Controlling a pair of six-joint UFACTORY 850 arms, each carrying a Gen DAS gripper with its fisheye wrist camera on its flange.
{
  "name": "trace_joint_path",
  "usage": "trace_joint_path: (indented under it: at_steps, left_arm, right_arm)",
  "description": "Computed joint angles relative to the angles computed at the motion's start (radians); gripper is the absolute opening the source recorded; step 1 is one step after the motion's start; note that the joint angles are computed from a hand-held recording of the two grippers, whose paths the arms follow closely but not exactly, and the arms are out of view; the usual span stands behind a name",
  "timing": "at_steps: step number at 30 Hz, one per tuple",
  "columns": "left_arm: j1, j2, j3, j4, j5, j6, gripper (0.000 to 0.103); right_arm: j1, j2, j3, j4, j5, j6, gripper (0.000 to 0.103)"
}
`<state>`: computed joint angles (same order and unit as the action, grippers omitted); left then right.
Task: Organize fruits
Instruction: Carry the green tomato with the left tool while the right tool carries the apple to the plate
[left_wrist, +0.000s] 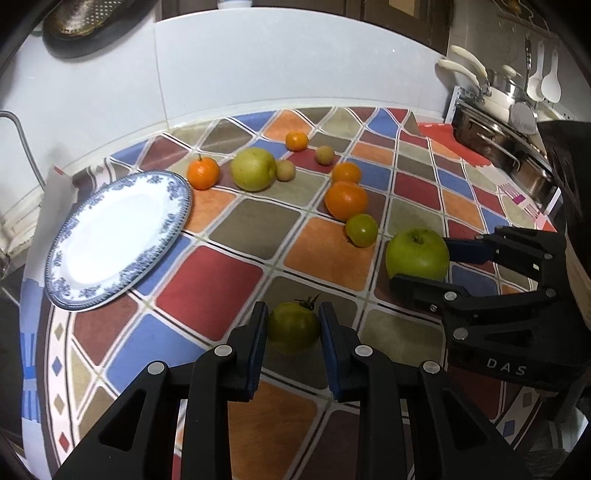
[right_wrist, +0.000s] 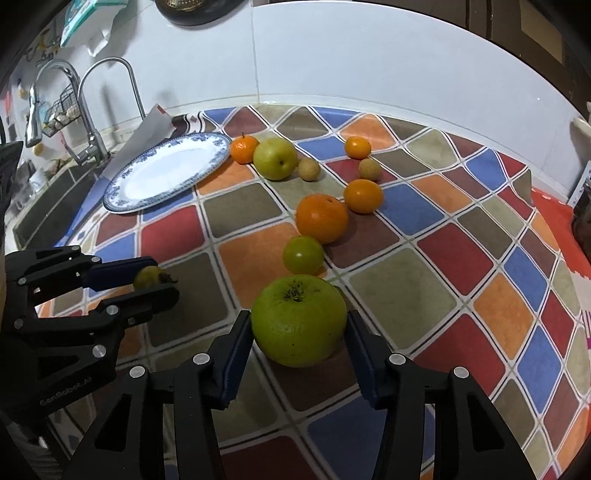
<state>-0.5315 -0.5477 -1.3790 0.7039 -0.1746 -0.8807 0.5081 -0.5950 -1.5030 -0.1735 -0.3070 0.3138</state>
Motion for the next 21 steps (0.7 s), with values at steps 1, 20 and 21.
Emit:
trace_joint_path:
  at_steps: [1, 20, 21]
  left_arm:
    - [0.002, 0.007, 0.005, 0.022, 0.0, -0.021, 0.028]
    - [0.11, 0.166, 0.116, 0.73, 0.038, -0.692, 0.028]
    - [0.12, 0.171, 0.118, 0.8, 0.043, -0.755, 0.028]
  right_arm:
    - [0.005, 0.002, -0.001, -0.017, 0.0, 0.021, 0.051]
    - [0.095, -0.035, -0.166, -0.273, 0.026, 0.325, 0.051]
    - [0.1, -0.049, -0.191, -0.271, 0.025, 0.323, 0.051]
